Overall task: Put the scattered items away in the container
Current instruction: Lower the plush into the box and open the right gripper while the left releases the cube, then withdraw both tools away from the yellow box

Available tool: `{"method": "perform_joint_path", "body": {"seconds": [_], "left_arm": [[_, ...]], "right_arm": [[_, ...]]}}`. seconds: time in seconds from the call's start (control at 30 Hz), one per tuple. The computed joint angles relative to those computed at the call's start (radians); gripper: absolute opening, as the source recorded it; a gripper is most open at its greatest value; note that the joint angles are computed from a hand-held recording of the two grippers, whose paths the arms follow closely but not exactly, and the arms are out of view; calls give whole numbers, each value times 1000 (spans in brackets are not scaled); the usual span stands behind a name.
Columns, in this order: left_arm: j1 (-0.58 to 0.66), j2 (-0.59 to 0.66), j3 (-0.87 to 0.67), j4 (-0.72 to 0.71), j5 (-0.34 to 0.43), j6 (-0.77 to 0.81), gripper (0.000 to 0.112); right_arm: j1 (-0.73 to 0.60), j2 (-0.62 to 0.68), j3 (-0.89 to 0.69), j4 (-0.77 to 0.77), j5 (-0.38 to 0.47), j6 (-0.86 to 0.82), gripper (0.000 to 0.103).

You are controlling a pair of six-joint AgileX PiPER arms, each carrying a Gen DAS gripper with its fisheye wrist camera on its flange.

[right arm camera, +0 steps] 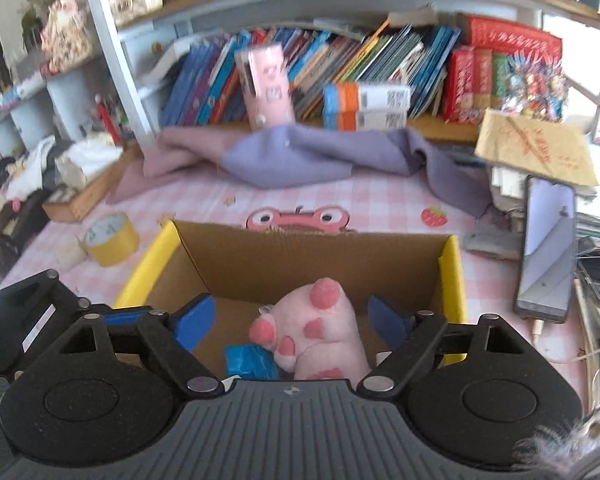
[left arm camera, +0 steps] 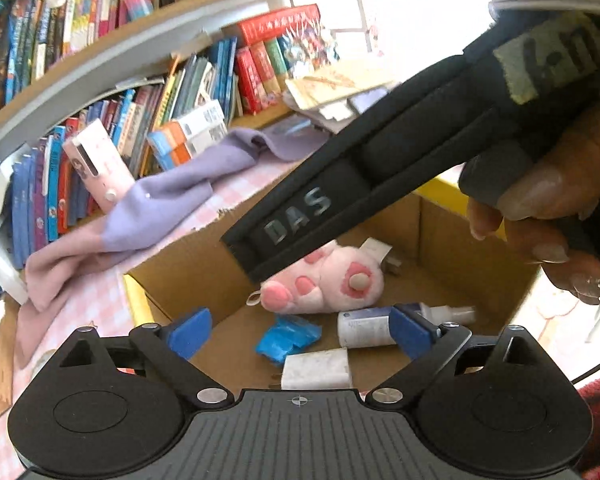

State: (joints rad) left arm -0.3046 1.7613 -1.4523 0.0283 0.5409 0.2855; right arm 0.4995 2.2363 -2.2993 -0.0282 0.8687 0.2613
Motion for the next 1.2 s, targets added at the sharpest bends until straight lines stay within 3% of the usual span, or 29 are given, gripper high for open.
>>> {"method": "perform_joint_path", "body": {"seconds": [0.3, 0.5, 0.63, 0.9, 1.2], "left_arm": [[37, -147, 146, -54, -52, -60, 102], [82, -232, 248, -163, -89, 8, 102], [108, -282, 311, -211, -103, 68, 102], [227, -395, 440, -536, -80, 393, 102], [427, -560, 583, -763, 84, 681, 103]], "right_arm": [[71, -276, 437, -311, -234, 297, 85], [141, -400, 647, -591, -264, 632, 87], [207, -449, 739, -735, -217, 846, 87], [379, -496, 817, -924, -17, 1153, 87], [606, -475, 785, -973, 255, 1304, 87]]}}
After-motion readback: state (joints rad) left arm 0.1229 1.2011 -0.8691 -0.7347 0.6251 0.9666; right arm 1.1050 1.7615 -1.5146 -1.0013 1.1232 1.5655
